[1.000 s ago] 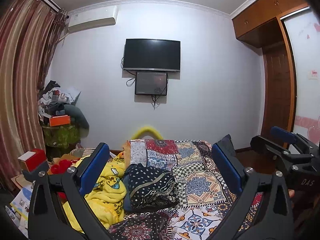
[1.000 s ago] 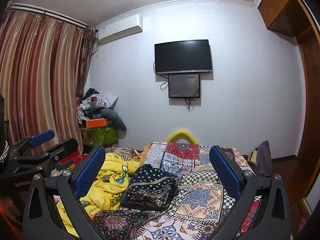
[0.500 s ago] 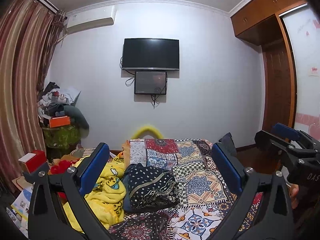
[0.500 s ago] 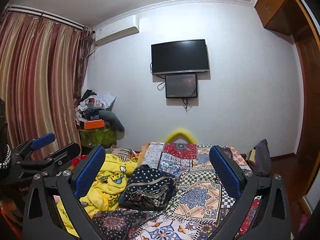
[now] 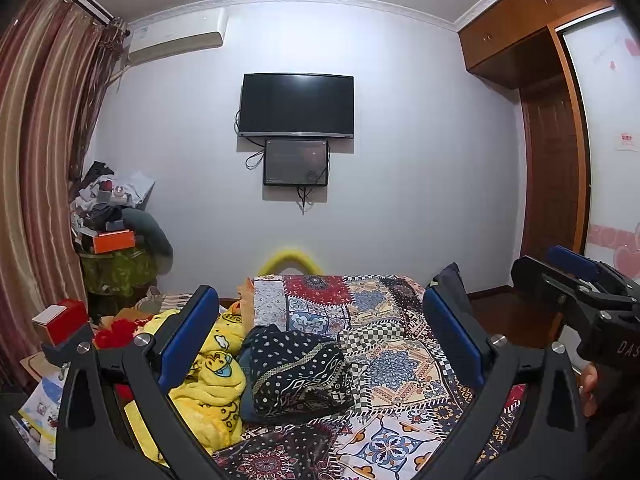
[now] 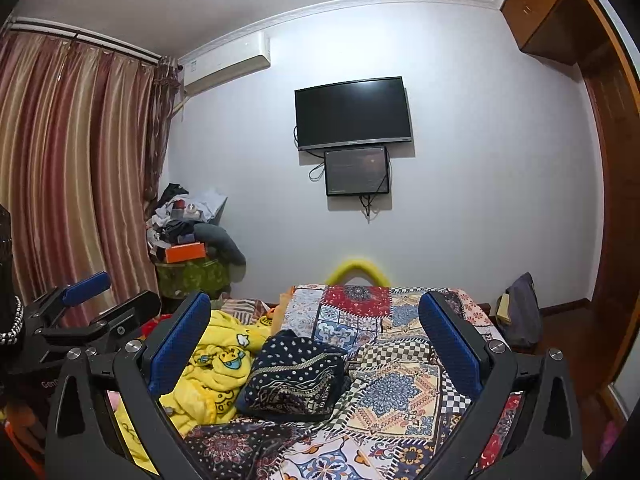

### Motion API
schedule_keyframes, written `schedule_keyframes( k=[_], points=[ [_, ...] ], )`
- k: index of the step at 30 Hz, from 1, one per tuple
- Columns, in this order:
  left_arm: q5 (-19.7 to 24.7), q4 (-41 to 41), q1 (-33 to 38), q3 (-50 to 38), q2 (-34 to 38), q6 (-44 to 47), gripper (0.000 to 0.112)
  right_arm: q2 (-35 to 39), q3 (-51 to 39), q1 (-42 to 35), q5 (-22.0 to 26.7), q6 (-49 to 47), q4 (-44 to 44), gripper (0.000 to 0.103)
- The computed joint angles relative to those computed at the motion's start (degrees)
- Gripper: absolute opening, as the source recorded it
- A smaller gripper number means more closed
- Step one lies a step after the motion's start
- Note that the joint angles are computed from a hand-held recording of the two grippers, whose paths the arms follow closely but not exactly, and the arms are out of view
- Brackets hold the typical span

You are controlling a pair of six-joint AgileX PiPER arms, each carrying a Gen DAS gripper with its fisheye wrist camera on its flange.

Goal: Fold large clothes

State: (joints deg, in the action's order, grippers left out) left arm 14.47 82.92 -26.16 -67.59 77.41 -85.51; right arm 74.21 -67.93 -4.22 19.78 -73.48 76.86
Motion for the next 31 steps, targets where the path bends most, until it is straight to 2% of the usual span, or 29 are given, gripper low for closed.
schedule_keyframes(
  k=[7,11,22,31],
  points=[
    [0.2,0.7,-0.4,-0.3,0.5,-0.3,0.103,0.2,-0.1,-0.6,0.1,-0.2,0.9,0.103],
    [-1.0,-3.3,0.0,-0.8,0.8,3.3,0.103,0.2,-0.1,-0.9,0.2,0.1,1.2,0.103],
    [-1.6,-2.1,-0.1,-0.6,1.2,2.5,0.103,0.4,-0.2,-0.6,-0.7,1.4,0.5,0.103],
    [-4.4,-7.8,2.1,-1.1,1.7,7.0,0.103,0.4,-0.5,0.3,-1.6,4.5,-2.5,0.103]
  ],
)
